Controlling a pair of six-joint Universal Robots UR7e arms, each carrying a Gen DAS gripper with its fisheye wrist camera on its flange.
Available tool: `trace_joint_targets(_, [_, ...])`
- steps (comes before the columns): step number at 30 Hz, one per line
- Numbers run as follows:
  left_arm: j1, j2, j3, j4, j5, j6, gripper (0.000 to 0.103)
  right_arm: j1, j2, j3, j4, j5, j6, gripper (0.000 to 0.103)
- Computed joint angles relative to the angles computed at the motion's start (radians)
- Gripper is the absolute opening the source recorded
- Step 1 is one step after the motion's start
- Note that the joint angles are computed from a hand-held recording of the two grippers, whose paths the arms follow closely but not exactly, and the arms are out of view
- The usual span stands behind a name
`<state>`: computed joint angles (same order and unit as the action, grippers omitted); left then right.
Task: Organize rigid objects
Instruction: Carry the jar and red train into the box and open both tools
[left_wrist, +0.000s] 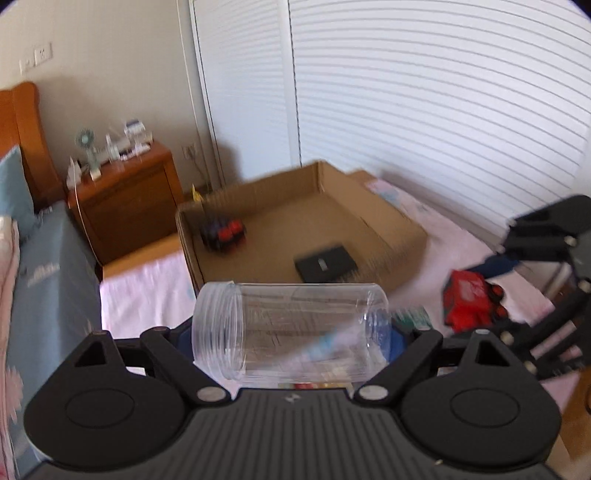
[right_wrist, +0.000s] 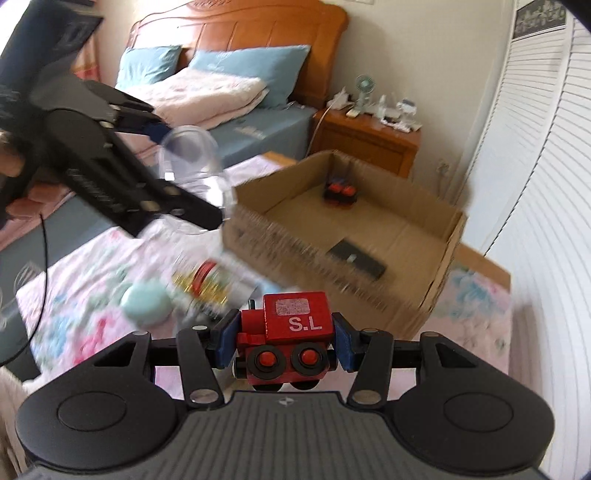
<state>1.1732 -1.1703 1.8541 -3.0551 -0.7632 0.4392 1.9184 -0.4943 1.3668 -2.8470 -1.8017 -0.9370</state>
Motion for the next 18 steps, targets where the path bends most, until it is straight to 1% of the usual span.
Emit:
trace_joint_targets(4, [0.032, 0.074, -0.124, 0.028, -0.021, 0.021, 0.09, 0.01, 0.032, -0.081, 0.015, -0.006, 0.015, 0.057])
trace_joint_targets(9, [0.063, 0.146, -0.215, 0.034, -0.013, 0.032, 0.091, 0.019, 0.074, -0.179, 0.048, -0.018, 0.035, 0.057])
trace_joint_targets(11, [0.076, 0.167, -0.24, 0.029, -0.01, 0.027, 0.099, 0.023, 0.095, -0.219, 0.058, -0.028, 0.046, 0.057])
trace_joint_targets(14, [0.093, 0.188, -0.24, -0.042, 0.002, 0.046, 0.1, 0.025, 0.128, -0.276, 0.075, -0.04, 0.065, 0.057])
trace_joint_targets(16, [0.098, 0.172, -0.224, -0.024, -0.002, 0.005, 0.1, 0.025, 0.148, -0.308, 0.083, -0.048, 0.078, 0.057])
trace_joint_targets(18, [0.098, 0.136, -0.18, -0.028, -0.022, -0.038, 0.1, 0.025, 0.166, -0.341, 0.107, -0.051, 0.09, 0.057])
